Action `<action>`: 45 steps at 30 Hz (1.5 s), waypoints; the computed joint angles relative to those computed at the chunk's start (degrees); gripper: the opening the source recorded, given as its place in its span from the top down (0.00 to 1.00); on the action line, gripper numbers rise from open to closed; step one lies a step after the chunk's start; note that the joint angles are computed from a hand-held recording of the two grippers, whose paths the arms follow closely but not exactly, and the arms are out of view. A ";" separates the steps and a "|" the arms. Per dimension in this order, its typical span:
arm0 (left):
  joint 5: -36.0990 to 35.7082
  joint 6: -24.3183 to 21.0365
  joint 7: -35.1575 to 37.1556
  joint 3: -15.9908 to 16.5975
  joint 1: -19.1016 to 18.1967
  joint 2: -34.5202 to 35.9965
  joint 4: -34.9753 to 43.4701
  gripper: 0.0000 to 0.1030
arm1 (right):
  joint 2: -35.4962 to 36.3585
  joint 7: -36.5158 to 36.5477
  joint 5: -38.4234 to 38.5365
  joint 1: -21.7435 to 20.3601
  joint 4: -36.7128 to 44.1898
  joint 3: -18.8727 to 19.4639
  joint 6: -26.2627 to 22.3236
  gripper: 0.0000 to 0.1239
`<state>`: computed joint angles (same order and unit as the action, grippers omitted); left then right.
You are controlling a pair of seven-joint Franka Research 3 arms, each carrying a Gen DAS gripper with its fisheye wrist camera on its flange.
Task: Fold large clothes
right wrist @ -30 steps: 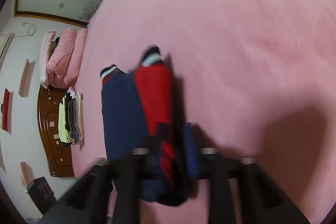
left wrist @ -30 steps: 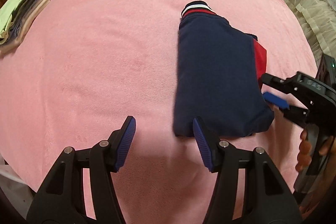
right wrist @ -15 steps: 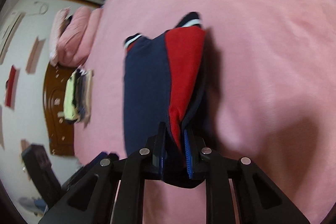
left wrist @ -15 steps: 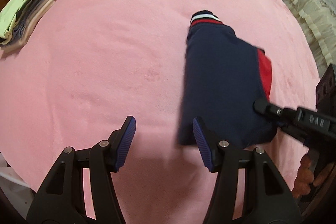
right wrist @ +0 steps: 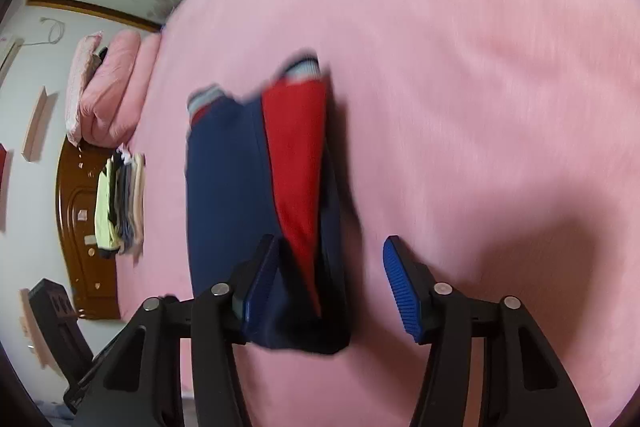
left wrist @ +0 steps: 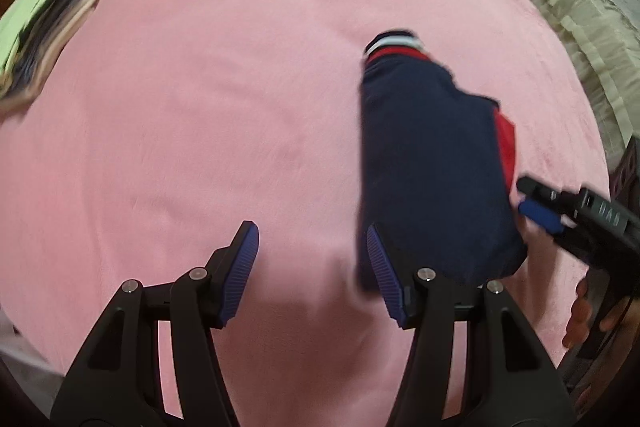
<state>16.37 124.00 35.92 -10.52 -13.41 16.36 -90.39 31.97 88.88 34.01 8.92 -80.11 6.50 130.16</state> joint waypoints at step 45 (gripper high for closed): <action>-10.35 0.33 6.19 -1.56 -0.72 2.77 1.73 0.75 | -7.43 5.94 -15.58 11.08 -13.25 -3.81 11.39 0.99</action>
